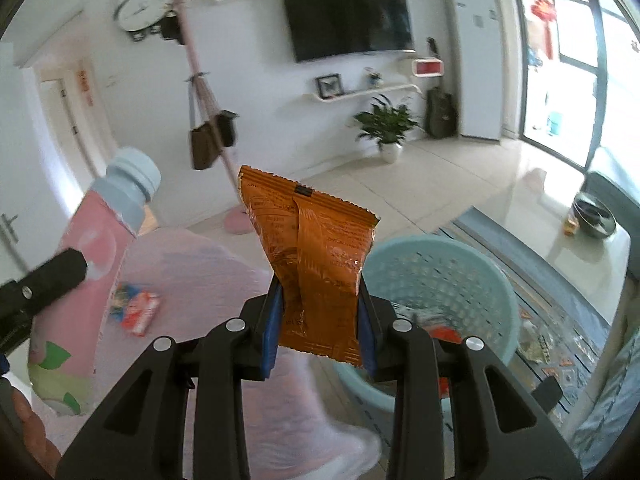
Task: Collect trash
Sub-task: 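Carry yogurt bottle and orange wrapper over the blue basket and open both grippers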
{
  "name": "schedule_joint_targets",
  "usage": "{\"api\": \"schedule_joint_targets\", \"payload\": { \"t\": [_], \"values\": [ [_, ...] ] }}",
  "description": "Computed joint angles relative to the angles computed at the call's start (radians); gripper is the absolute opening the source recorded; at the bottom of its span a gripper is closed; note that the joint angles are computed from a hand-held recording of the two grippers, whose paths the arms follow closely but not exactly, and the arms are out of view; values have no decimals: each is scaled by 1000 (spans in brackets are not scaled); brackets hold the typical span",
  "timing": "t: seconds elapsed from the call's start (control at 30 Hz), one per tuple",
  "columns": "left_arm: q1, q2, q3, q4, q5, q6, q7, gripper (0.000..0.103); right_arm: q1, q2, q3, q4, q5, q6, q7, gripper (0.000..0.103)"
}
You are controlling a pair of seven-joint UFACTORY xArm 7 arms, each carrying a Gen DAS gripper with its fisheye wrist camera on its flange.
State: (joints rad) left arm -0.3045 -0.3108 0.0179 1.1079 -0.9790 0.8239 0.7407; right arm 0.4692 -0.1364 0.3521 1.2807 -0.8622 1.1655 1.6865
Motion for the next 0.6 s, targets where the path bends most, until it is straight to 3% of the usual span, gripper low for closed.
{"api": "schedule_joint_targets", "payload": {
  "t": [0.23, 0.6],
  "values": [
    [-43, 138, -85, 81, 7, -33, -1, 48, -68, -109, -36, -180, 107, -73, 29, 30],
    [-52, 343, -186, 185, 93, -30, -97, 48, -178, -209, -58, -384, 299, -209, -7, 34]
  ]
}}
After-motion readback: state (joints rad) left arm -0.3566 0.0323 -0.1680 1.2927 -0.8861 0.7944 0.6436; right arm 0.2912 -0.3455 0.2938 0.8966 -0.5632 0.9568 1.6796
